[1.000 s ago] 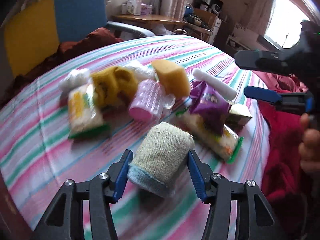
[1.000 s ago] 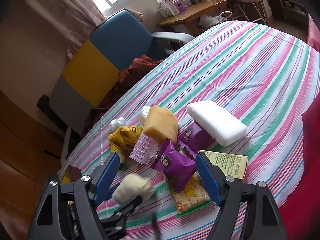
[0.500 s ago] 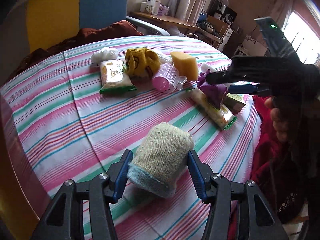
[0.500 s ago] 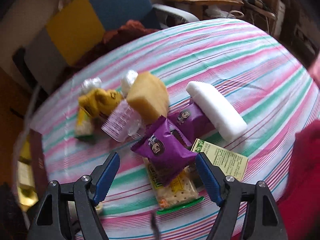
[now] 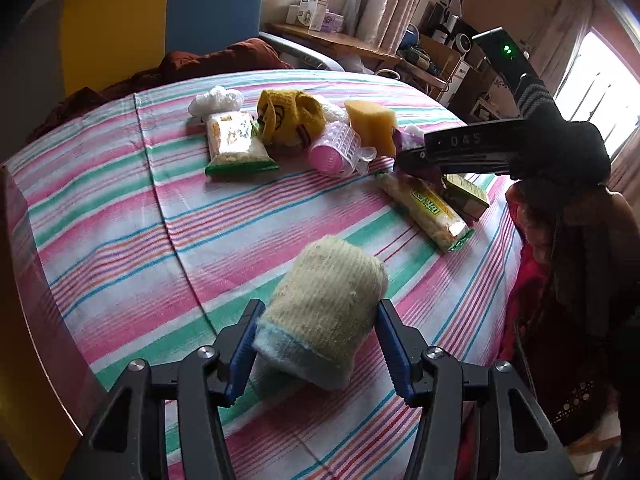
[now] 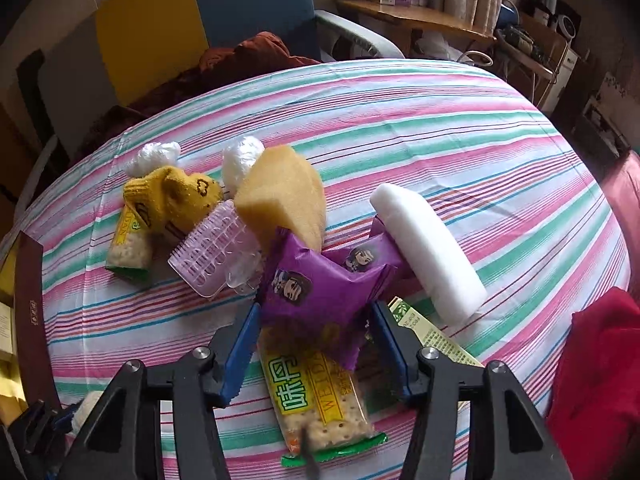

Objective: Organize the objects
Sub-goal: 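Lift the sock with the left gripper while the right gripper grasps the purple snack packet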

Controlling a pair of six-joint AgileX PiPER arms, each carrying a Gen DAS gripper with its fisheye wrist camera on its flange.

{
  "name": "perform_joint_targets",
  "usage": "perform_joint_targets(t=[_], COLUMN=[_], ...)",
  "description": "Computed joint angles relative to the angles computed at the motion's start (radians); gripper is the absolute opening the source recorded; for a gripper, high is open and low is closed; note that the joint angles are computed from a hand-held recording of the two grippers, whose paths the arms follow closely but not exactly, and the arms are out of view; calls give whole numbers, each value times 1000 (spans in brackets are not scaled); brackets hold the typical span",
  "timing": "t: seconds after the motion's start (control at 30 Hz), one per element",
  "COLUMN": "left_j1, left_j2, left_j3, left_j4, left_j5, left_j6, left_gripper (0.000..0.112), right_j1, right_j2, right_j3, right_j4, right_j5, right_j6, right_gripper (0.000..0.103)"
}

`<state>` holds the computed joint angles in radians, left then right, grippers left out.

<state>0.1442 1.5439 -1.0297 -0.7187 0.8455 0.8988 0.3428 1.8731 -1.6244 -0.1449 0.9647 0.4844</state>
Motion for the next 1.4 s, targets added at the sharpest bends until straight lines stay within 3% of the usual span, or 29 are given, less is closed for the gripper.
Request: perform_joint_targets(t=[0.2,0.37,0.43,0.5,0.57,0.73,0.77,0.87,0.97,1.23,1.4], left_j1=[-6,-4,1,14,23,-8,-20,-54,-34,21,94], left_j2=[-11,-25,-34,-45,-62,-40,-32,0,-1,-52,-115], left_j3=[28,39,43,44,48,1,-8,-38,-30,-3,-2], left_j4=[12,17,10,-13,-41,-18,-11,49,22,-21,-67], left_j5=[-17,-27,-30,-24,-31,-53,-64,-82,-80,-44,28], left_j6=[-3,-8,-7,8,31,28,24,-25,1,20,45], left_gripper=[56,56,58,71,77,78,76,55,49,45,45], right_j1=[-11,-30,-28,-38,-43,-29,-30,-29,-23,-53,-58], right_j2=[-16,-33,-27,-27,-24,0,1,-4,-16,-96,-152], right_j3=[28,51,43,43,40,5,6,18,32,120,175], right_j4=[32,75,65,90,103,81,82,80,71,65,122], right_j5=[-41,-71,-58,-60,-63,-49,-53,-69,-85,-196,-298], right_j6=[5,-11,5,-4,-8,-14,-25,-43,-42,24,-12], right_gripper=[46,48,50,53,53,53,53,47,42,39,39])
